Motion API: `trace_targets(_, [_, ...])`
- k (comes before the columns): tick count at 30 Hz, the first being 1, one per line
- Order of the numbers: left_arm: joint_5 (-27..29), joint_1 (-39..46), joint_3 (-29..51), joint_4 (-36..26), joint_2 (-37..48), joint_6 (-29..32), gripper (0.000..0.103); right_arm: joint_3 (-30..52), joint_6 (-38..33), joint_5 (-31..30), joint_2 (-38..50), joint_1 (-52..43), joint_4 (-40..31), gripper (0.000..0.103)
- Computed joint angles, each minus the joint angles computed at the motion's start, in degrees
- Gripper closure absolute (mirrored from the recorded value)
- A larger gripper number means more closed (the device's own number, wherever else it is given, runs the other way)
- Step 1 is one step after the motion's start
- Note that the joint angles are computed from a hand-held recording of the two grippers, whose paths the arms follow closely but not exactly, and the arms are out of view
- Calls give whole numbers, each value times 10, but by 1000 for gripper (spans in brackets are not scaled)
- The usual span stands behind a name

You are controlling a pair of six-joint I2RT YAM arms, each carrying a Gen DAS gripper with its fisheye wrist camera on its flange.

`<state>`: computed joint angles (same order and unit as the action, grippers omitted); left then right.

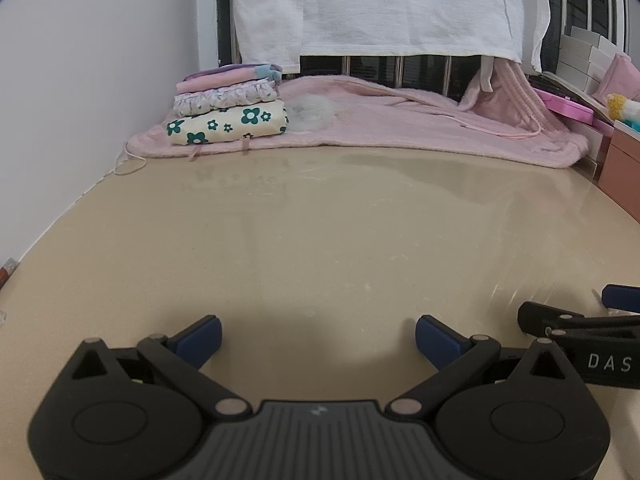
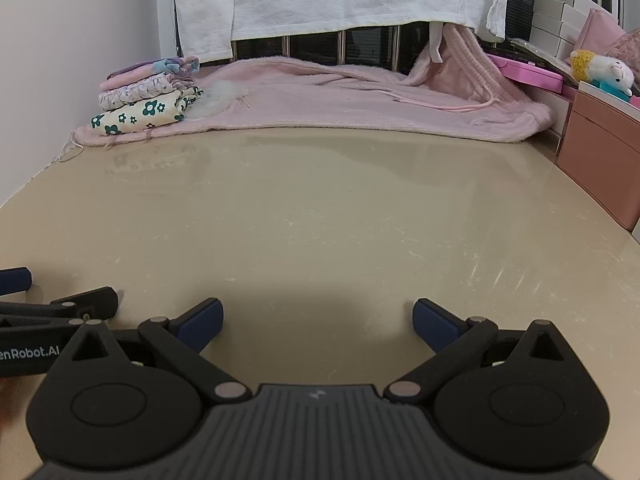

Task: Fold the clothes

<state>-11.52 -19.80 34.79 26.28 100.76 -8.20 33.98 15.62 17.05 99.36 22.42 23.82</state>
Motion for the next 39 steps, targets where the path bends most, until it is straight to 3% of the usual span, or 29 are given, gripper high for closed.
trace_targets(39, [-19, -8, 8, -3, 8, -15, 0, 1, 4, 3, -1, 2, -3, 0])
